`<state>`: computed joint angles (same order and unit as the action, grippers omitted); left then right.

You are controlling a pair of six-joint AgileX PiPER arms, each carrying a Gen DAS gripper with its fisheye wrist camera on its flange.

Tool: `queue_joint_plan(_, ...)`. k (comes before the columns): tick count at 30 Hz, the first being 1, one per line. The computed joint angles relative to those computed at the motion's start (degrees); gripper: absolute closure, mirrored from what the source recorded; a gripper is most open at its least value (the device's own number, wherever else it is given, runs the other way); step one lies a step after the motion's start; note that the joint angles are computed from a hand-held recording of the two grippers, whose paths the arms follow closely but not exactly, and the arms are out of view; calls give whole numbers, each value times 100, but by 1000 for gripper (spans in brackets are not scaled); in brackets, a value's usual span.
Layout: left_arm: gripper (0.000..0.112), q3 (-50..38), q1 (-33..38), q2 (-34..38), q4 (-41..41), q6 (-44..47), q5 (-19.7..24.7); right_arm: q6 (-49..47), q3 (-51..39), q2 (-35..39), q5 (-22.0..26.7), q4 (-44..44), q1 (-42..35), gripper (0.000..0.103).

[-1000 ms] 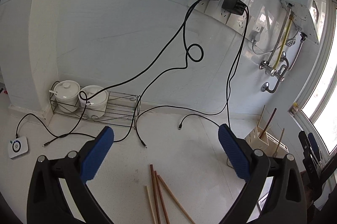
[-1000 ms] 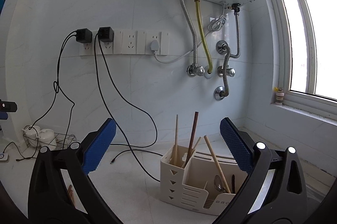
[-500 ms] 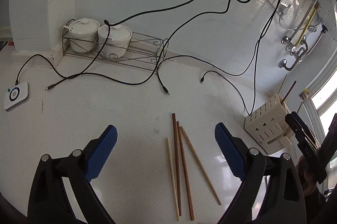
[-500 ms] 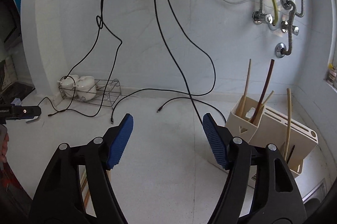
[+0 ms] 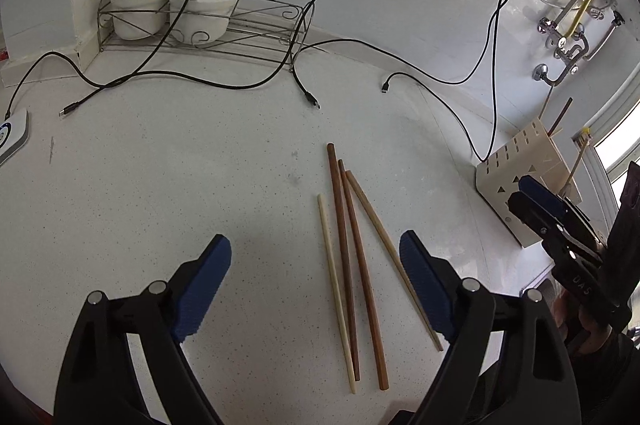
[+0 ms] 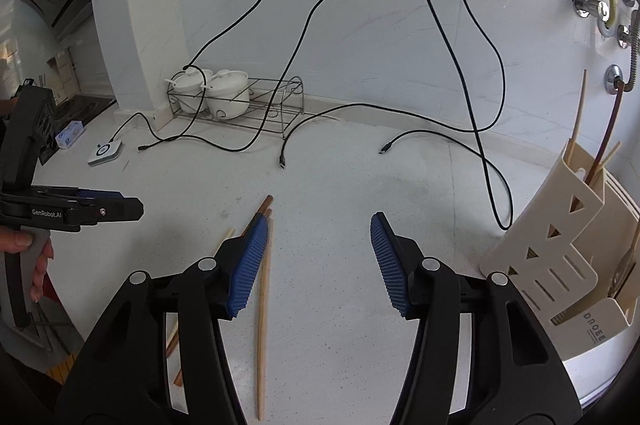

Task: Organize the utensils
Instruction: 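Move both open grippers back down toward the remaining chopsticks, then close the left gripper on a light chopstick while the right closes on another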

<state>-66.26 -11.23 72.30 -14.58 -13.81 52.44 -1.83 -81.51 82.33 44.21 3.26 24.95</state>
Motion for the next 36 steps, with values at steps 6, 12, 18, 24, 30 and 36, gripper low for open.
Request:
queue_joint_plan(6, 35, 61, -111, 289, -70, 73, 111, -35, 98, 193, 194, 151, 73, 52)
queue_joint_plan(12, 39, -112, -213, 743, 106, -169, 298, 84, 223, 268, 272, 202, -50, 52)
queue_joint_plan(18, 47, -481, -213, 1323, 127, -381, 617, 137, 231, 355, 398, 381, -324, 52)
queue_joint_plan(24, 49, -713, -377, 1598, 357, -513, 691, 171, 307, 341, 452, 481, -496, 52)
queue_joint_plan(30, 49, -1078, -710, 1860, 1006, -799, 953, 164, 404, 251, 459, 417, -556, 52)
queue_joint_plan(36, 49, -1439, -1095, 2154, 1624, -1004, 1242, 241, 468, 210, 371, 262, -523, 52)
